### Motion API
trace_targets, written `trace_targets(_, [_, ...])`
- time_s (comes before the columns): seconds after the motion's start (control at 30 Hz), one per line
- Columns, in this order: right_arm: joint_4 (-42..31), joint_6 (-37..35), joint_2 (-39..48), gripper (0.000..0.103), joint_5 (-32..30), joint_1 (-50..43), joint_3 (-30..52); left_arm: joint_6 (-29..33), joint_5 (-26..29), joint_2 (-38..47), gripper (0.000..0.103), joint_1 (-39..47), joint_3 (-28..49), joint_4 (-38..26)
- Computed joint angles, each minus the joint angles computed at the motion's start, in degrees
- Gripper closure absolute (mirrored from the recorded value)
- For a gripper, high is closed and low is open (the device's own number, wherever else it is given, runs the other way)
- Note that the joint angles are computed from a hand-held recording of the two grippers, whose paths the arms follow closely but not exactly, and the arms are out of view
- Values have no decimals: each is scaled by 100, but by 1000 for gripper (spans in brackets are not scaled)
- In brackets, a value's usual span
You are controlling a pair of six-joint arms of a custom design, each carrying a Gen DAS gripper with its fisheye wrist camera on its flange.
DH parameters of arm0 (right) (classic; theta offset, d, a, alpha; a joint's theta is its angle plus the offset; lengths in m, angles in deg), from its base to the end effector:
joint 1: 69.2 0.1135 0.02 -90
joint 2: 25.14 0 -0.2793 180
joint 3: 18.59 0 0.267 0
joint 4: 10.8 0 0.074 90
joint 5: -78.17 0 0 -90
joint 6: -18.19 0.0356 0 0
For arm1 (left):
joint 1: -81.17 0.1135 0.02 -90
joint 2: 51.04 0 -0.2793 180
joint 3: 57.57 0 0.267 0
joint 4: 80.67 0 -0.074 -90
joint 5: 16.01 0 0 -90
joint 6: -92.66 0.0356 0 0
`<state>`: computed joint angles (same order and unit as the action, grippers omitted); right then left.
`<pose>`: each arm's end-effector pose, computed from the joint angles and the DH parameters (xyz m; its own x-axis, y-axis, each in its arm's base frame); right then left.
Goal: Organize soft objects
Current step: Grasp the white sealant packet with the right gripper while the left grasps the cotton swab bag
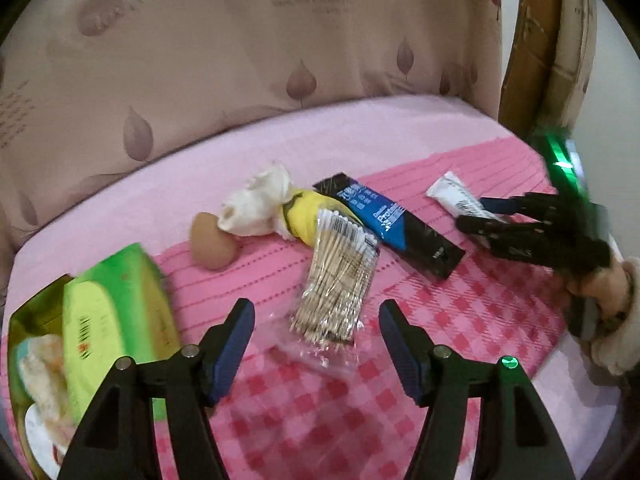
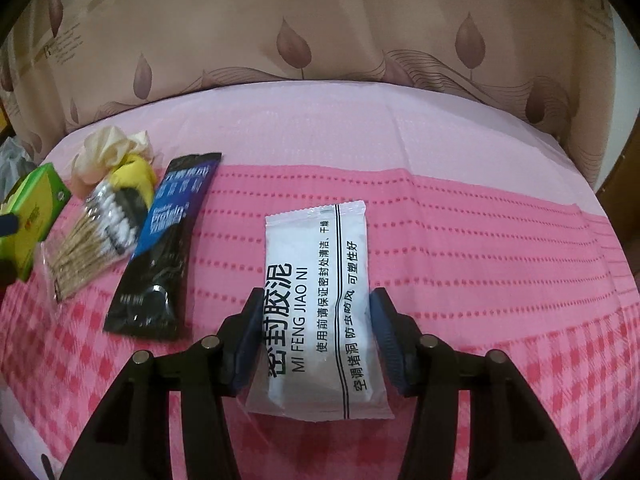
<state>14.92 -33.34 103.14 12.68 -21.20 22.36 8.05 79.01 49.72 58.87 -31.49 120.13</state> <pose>0.1823 0.1804 -0.0276 -0.7994 -0.0419 -0.5993 -0.0599 0.9982 0.0101 0.1905 -0.0815 0.0420 -0.7041 0.3899 -0.5935 0.4940 0.8693 -0.0150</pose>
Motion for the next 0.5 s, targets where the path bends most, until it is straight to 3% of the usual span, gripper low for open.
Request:
trace_targets(0.23, [88, 138, 74, 53, 136, 121, -14, -24, 104, 1217, 37, -75, 1122, -487])
trace_targets(0.5, [127, 157, 101, 51, 139, 146, -23, -256, 29, 1892, 37, -324, 1622, -549])
